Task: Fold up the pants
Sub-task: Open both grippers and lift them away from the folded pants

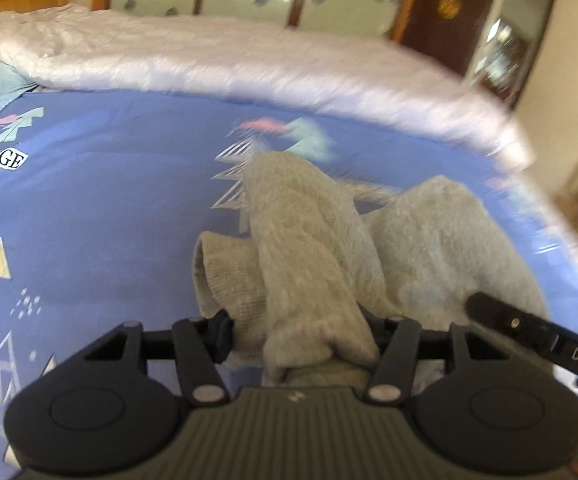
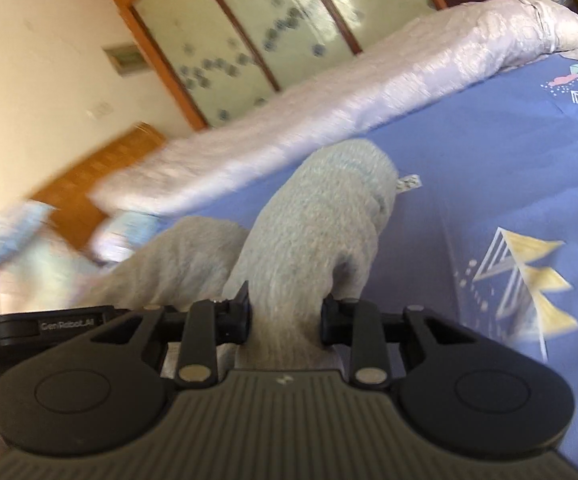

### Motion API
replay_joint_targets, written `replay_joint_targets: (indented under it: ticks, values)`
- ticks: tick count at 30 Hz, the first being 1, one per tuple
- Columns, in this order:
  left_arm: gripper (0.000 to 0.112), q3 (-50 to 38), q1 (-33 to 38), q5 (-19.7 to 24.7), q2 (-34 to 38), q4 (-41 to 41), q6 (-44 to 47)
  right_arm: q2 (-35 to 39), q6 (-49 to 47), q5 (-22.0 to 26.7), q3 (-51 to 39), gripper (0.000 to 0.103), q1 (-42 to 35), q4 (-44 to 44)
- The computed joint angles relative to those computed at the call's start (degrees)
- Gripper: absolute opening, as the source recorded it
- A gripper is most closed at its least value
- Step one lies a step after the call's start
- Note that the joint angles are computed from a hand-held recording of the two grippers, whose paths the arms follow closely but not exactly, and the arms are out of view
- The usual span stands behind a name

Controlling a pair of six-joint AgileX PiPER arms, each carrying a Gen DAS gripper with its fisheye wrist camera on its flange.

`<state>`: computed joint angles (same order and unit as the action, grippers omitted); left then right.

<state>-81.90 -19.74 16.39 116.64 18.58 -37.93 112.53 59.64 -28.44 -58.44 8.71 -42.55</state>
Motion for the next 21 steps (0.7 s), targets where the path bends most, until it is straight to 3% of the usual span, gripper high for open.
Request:
replay_joint_targets:
  ticks: [2,4,6,8,11,14,17,21]
  values:
    - [0.070,-10.8,-1.6,9.2,9.4,8.4,-6.9,8.2,1.2,10.1,-10.3,0.035,1.9,-1.1]
    - [0.076,-14.1,-2.8,12.6,11.9,11.7,-11.5,13.8,8.7,16.1,-16.4,0.051,2.4,-6.4]
    - [0.080,-11.8,-4.4,13.1,10.1,17.7,-16.9,12.8,8.9,14.5,-14.6,0.062,1.8,-5.1]
    - [0.082,-9.1,-5.6,14.5,8.0,21.5,-20.1,9.7,-0.1,15.0,-10.6,0.073,2.0,3.8]
    - [0.082,-3.9,-6.8,16.3,2.8,21.7,-22.3,2.8,-14.3,10.6,-0.5,0.074,1.6,18.9]
    - [0.087,4.3,-8.3,15.7,-4.8,25.4,-27.2,-4.4,-16.8,7.4,8.6,0.076,0.6,21.1]
    - [0.091,13.4,-11.4,16.2,-12.9,30.9,-33.7,-11.1,-25.6,5.9,16.3,0.081,4.0,31.7]
    - [0.092,21.8,-15.2,17.2,-21.4,31.2,-37.0,-19.4,-31.4,4.1,25.4,0.085,8.5,40.1]
